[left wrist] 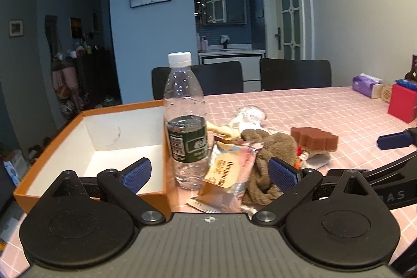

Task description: Organize soft objects

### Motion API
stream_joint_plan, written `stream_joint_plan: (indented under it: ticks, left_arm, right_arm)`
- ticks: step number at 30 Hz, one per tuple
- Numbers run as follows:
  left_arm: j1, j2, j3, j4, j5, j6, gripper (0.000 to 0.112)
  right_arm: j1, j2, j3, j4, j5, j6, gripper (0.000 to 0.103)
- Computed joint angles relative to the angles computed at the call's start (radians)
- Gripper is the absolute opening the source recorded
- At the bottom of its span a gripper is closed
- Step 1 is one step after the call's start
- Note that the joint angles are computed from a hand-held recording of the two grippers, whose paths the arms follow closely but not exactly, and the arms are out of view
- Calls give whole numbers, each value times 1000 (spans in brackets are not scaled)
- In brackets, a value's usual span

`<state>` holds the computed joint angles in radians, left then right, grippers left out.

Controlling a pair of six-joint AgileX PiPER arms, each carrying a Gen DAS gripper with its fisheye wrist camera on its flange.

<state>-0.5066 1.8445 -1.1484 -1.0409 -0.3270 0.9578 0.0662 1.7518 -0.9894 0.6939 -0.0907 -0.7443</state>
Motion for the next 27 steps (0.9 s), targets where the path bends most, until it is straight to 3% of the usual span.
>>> stream_joint_plan:
  ticks: [12, 27]
  left_arm:
    - [-2, 2, 6, 2, 7, -17, 103]
    - [4, 6, 5, -80, 14, 49, 103]
  right_arm:
    - [10, 5, 0, 73, -4, -74, 101]
    - [22, 26, -18, 328, -16, -333, 101]
